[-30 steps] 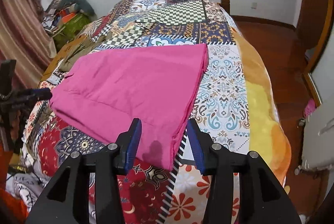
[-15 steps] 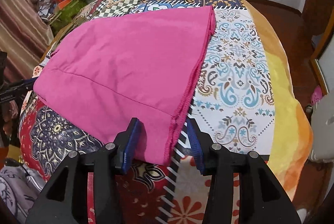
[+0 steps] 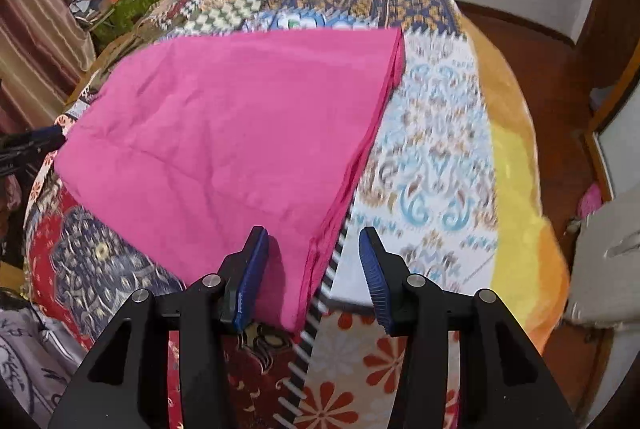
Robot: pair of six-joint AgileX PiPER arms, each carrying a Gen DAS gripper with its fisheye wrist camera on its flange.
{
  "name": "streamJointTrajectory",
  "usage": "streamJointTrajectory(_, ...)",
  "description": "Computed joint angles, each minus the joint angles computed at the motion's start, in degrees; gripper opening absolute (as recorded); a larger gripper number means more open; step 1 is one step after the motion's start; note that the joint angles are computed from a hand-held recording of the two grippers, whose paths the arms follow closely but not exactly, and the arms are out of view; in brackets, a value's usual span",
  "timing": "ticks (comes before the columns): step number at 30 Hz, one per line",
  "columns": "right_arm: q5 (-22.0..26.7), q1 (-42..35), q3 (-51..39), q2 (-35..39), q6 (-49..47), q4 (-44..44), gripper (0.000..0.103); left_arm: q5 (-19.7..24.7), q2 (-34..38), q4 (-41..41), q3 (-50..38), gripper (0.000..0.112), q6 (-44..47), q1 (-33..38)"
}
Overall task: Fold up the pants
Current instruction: 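Release the pink pants and raise both tools away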
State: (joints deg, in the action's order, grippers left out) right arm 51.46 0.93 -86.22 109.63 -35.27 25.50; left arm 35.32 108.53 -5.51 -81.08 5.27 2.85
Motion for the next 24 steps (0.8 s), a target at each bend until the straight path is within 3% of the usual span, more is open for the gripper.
streamJointTrajectory(14,1.45,0.92,-22.8,12.17,6.16,-0.47,0.044,9.87,16.52,-0.02,-29.88,0.061,-1.88,0.95)
streamJointTrajectory(24,7.49,0.71,-43.77,25.68,12.9,-3.58,0.044,20.25,30.18,-3.0,-50.05,0.056,-1.32,2.35)
